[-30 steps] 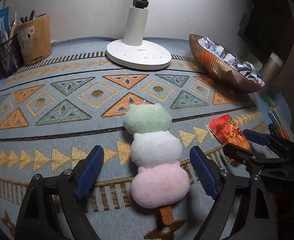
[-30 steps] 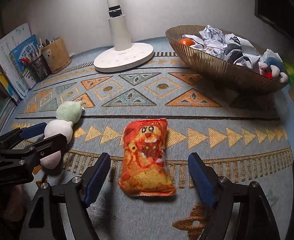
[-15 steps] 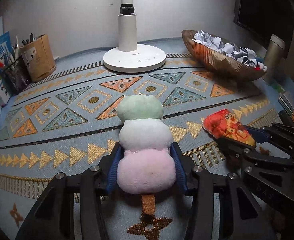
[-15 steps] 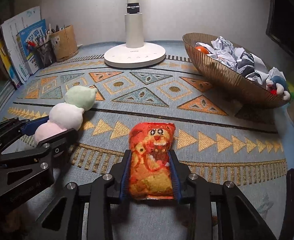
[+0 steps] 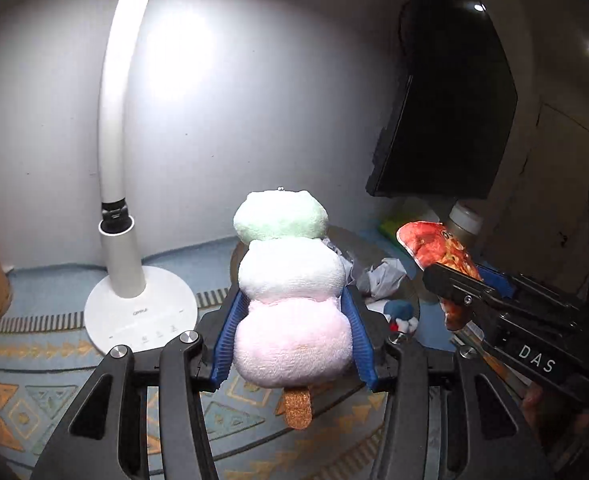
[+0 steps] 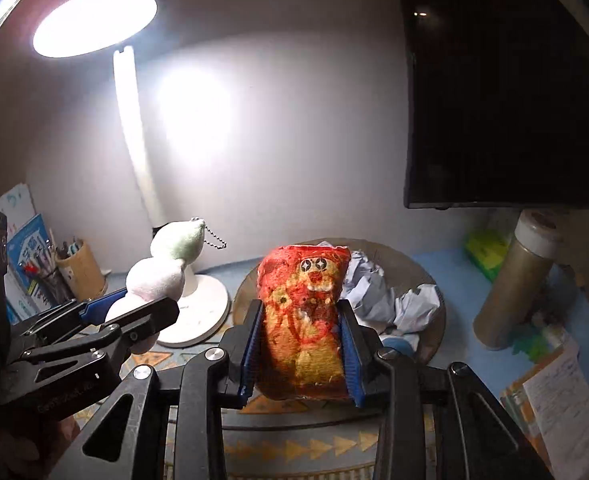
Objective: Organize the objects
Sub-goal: 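Carry dango plush and snack bag over the brown bowl and open both tools, then withdraw both open tools from the bowl back over the rug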
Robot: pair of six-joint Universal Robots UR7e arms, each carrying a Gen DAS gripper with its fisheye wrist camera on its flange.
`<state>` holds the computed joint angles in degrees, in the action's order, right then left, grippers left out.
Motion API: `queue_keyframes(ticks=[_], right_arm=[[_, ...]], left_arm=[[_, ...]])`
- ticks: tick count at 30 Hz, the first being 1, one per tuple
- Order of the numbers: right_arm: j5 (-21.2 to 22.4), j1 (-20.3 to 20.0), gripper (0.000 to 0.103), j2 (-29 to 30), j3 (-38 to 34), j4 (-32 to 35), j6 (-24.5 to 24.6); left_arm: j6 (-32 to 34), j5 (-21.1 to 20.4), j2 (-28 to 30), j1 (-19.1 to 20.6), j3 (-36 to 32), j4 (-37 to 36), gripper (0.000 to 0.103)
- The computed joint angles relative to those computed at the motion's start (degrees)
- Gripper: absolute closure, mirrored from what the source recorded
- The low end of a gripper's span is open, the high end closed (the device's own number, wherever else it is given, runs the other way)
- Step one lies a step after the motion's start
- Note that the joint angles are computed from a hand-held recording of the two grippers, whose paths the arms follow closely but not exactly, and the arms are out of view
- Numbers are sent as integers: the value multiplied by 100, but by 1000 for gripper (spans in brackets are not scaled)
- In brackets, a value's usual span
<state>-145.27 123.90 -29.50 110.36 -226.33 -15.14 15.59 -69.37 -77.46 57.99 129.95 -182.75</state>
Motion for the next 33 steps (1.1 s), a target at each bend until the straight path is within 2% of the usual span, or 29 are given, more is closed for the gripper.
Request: queue_keyframes(ticks=[3,4,5,7,9,11,14,15,17,18,21,22,23,24,26,27,28,29,30,32,33], right_arm=[[-78,-272,68,-85,-303,260,118],[-13,-385,66,-110,-376,365,159],[10,-500,56,-132,-443,497,202],[-206,-653,37,-119,-570,682,436],[-44,-770,37,-278,-345,843,805],[92,-778,37,-335,-124,778,978],[85,-666,37,-275,68,920,1190],[294,-674,36,-371,252,1202,1544],[978,-741,36,-563,589,1725,2432],[1250,-771,36,-559,698,1787,2649],[1598,-623,36,-410,726,2291,3102],[1736,-558,36,-357,716,2386,3190],[1854,-487,36,-295,693,2431,3232],[1968,-415,36,-213,664,2400,3226],[2027,-233,32,64,509,2271,3174],[1911,-129,27,274,366,2275,3107],[1711,-24,17,541,183,2281,2942],[1361,92,16,852,-32,2305,2747],[1027,173,16,1100,-221,2479,2666],[982,166,26,1387,-397,2495,2412],[958,136,27,1484,-458,2335,2191]], left_arm=[[90,-132,619,100,-489,-164,55],[196,-252,807,159,-654,-171,50],[303,-354,977,219,-795,-198,39],[316,-289,1214,291,-972,-263,22],[153,-352,1190,397,-1071,124,22],[47,-437,1028,484,-936,162,22],[96,-161,672,473,-540,-1,22],[119,-31,528,467,-392,-40,22],[106,91,155,461,-69,-71,22],[55,138,-69,452,85,-33,22],[-60,248,-869,459,456,220,22],[-122,355,-1146,411,592,275,16],[-155,460,-1429,401,680,390,8],[-194,610,-1670,377,762,529,4],[-211,958,-2053,380,900,880,3],[-133,1190,-2201,424,1043,869,3],[-55,1476,-2225,476,1214,618,3],[-68,1729,-2200,590,1364,393,3],[-151,1809,-2149,780,1410,394,3],[-246,1636,-2059,1181,1370,620,3],[-228,1620,-1975,1291,1370,536,3]])
